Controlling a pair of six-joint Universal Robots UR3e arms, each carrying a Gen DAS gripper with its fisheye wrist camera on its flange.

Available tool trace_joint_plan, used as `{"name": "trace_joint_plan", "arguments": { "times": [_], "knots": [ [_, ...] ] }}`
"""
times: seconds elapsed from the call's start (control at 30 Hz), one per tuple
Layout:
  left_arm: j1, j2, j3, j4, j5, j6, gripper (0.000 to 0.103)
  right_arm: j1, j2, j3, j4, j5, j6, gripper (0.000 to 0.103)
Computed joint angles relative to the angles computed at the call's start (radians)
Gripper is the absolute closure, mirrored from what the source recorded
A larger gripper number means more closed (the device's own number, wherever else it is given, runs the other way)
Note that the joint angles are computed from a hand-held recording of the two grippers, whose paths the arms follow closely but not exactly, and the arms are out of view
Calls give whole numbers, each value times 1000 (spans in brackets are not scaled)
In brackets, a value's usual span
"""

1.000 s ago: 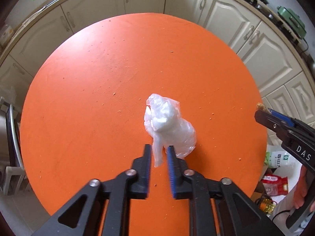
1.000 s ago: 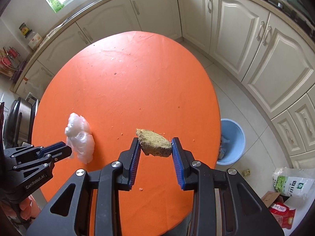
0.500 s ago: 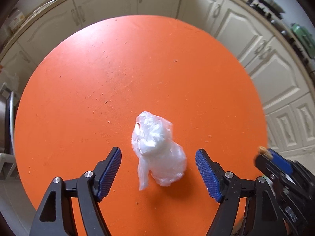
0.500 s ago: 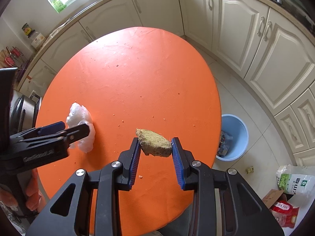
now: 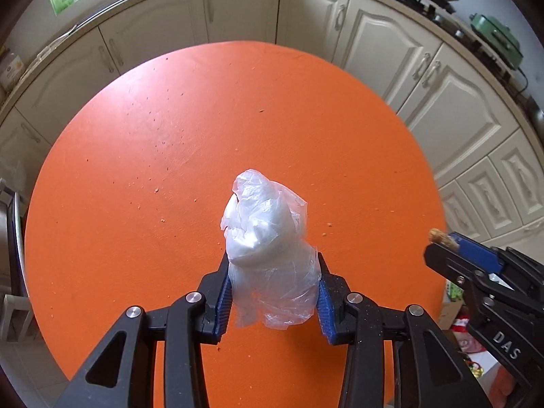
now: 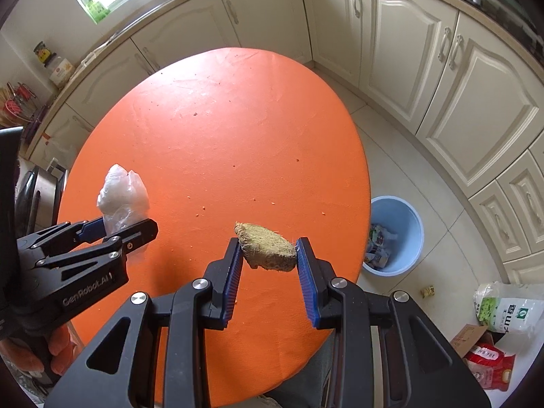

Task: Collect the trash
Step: 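Carry the shell and plastic bag over the blue bucket and release both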

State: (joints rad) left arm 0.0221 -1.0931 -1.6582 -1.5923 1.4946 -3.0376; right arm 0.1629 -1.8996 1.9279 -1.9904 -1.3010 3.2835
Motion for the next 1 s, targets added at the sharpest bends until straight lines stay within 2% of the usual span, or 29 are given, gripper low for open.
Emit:
{"name": "trace_joint_plan", "arguments": {
  "times": [0.3,0.5,0.7,0.8,0.87,1.0],
  "knots": [
    [-234,-77,103,13,96,-105,65,-58,-110,17,56,-4,-26,71],
    [-422,-250,266,18,171,-155,65,-229,-257,59,175,18,-98,71],
    [-575,-436,429,27,207,-179,65,-540,-432,94,388,67,-285,71],
    [-610,-528,536,-10,190,-152,65,-727,-507,99,515,97,-418,71],
    [-638,-606,615,-28,218,-151,65,-857,-552,99,607,117,-517,71],
    [-682,-893,922,-69,239,-166,65,-1107,-616,97,780,143,-726,71]
  ]
}}
